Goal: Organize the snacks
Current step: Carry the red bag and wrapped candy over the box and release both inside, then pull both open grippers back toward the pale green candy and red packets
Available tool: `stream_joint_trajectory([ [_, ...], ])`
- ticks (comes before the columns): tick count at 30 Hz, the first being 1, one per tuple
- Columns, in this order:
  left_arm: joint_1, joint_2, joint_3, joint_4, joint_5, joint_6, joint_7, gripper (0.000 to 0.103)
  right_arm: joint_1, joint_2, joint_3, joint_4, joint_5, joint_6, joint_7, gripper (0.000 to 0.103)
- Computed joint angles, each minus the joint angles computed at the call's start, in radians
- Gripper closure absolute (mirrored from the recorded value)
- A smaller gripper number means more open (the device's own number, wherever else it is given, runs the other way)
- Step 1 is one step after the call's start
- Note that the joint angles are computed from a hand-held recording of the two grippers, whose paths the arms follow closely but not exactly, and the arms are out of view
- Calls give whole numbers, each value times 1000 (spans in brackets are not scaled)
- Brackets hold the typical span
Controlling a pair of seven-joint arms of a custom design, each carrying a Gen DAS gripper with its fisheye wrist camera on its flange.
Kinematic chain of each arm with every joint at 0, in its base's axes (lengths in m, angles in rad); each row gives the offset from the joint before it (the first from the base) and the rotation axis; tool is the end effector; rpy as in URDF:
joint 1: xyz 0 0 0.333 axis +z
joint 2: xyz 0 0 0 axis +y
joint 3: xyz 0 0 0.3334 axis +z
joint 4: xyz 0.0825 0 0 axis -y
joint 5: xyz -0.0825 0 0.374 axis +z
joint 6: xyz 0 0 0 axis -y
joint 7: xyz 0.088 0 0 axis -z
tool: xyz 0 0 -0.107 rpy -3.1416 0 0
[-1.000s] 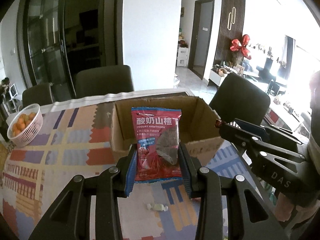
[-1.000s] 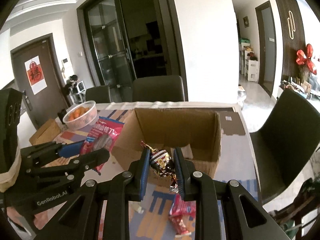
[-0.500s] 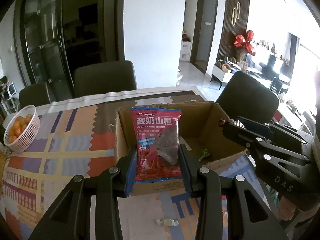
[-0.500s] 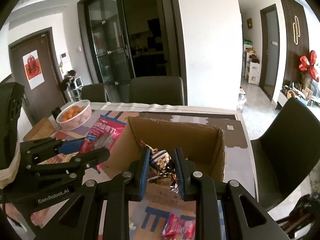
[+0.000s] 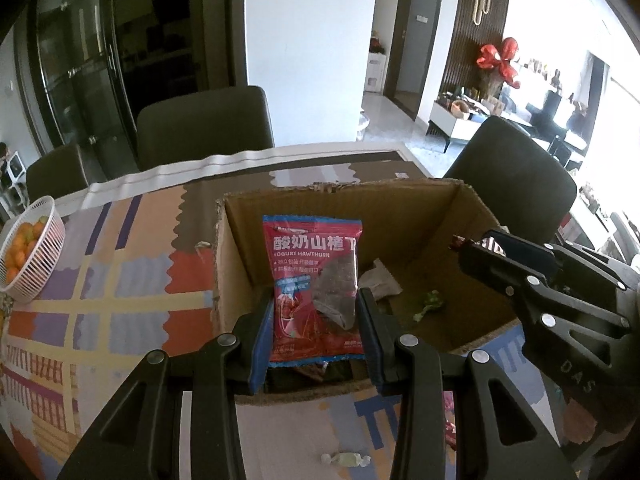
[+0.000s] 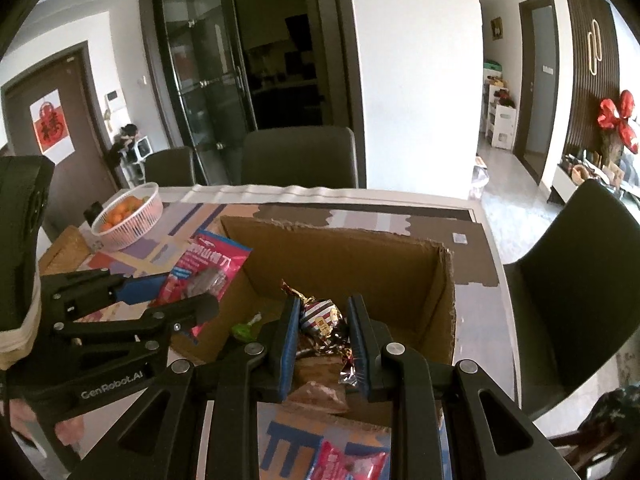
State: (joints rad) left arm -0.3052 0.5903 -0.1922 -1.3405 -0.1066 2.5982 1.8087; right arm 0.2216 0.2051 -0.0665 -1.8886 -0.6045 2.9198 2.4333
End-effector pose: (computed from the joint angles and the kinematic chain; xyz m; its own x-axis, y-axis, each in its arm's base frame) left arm 0.6939 -0.3279 0.4853 -0.5753 -0.8160 0.0560 -0.6486 0.4134 -0.6391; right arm 0.6328 0.1381 0.5097 -0.1119 -0.9874 -0.1115 -0.6322 0.1574 -0.7586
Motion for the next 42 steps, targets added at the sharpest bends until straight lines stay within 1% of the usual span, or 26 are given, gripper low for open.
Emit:
stream_joint_trajectory([
  [1, -3, 7, 4, 13, 4, -9, -4, 64, -2, 3, 3, 3, 7, -5, -7, 78],
  [3, -11, 1, 14, 6, 19, -3, -15, 60, -2, 7, 4, 7, 13, -14, -13, 77],
  [4, -12, -14, 16, -18, 24, 19, -15, 54, 8, 6, -6, 10, -7, -28, 7, 74],
  [5, -12, -22, 19, -31, 28, 31, -18, 49, 12, 6, -9, 13, -17, -37, 17, 65],
  [7, -9, -52, 19, -79, 34, 70, -16, 49, 16, 0, -13, 11, -35, -42, 42, 58],
  [10, 2, -104, 11, -158, 32, 128, 1, 46, 23, -27, -21, -18, -90, -35, 104, 58],
  [12, 11, -137, 3, -209, 23, 168, 18, 44, 22, -48, -18, -40, -122, -30, 138, 55],
  [16, 38, -208, -25, -316, -16, 234, 66, 42, 25, -97, -12, -84, -249, -30, 251, 54],
  [18, 46, -242, -33, -370, -33, 270, 88, 41, 19, -123, 0, -103, -308, -36, 305, 52],
  [22, 64, -295, -54, -453, -78, 312, 140, 41, 1, -175, 34, -150, -422, -41, 417, 51],
  [27, 79, -354, -75, -548, -140, 354, 198, 41, -22, -223, 77, -204, -492, -49, 489, 51],
  [28, 75, -361, -71, -561, -143, 361, 200, 40, -25, -233, 85, -215, -507, -52, 504, 51],
  [33, 83, -399, -81, -631, -190, 383, 244, 39, -34, -258, 110, -258, -514, -66, 521, 51],
  [36, 66, -414, -64, -670, -175, 403, 231, 39, -34, -268, 121, -286, -490, -72, 500, 51],
  [42, 64, -424, -59, -725, -176, 410, 231, 39, -31, -272, 130, -334, -428, -72, 460, 51],
])
